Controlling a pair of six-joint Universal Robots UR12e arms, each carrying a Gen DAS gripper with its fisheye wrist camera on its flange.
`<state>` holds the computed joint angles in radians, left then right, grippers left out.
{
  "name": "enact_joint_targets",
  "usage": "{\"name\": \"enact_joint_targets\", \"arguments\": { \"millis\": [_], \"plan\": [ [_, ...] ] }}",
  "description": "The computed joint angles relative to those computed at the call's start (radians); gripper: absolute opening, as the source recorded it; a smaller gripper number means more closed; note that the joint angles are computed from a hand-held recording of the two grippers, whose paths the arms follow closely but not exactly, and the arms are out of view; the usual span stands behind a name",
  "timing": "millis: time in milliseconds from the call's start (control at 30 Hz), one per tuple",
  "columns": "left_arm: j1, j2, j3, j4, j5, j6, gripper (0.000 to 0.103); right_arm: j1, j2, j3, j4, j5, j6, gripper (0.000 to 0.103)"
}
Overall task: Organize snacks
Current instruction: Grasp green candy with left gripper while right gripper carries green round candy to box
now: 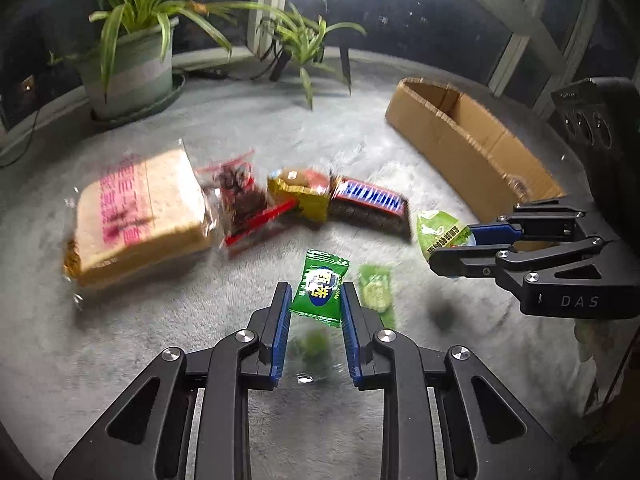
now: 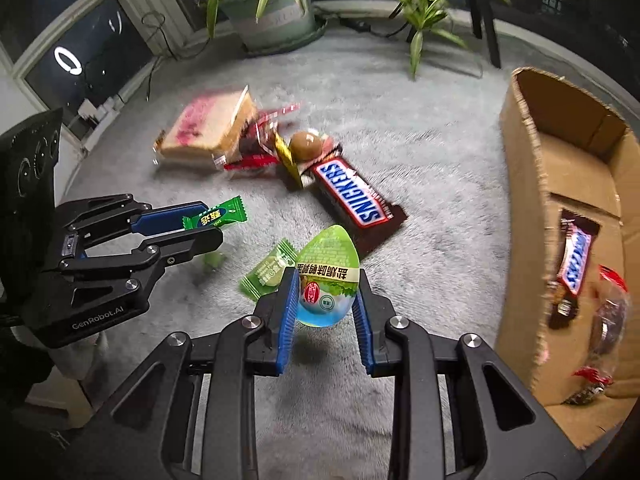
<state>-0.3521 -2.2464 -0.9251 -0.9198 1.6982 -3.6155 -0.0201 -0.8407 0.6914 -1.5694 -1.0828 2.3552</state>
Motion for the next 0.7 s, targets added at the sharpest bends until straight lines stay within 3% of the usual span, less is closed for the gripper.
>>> {"name": "enact_joint_targets", "arguments": {
  "millis": [367, 700],
  "plan": [
    [-0.021, -0.05, 0.116, 0.05, -0.004, 0.018, 0.023, -0.055, -0.014, -0.026, -0.059, 0.071, 0.071, 0.027],
    [-0.043, -0.172, 0.338, 0.008, -0.036, 0.05, 0.023, -0.104, 0.03, -0.112, -0.101, 0.06, 0.157, 0.027]
  ]
}}
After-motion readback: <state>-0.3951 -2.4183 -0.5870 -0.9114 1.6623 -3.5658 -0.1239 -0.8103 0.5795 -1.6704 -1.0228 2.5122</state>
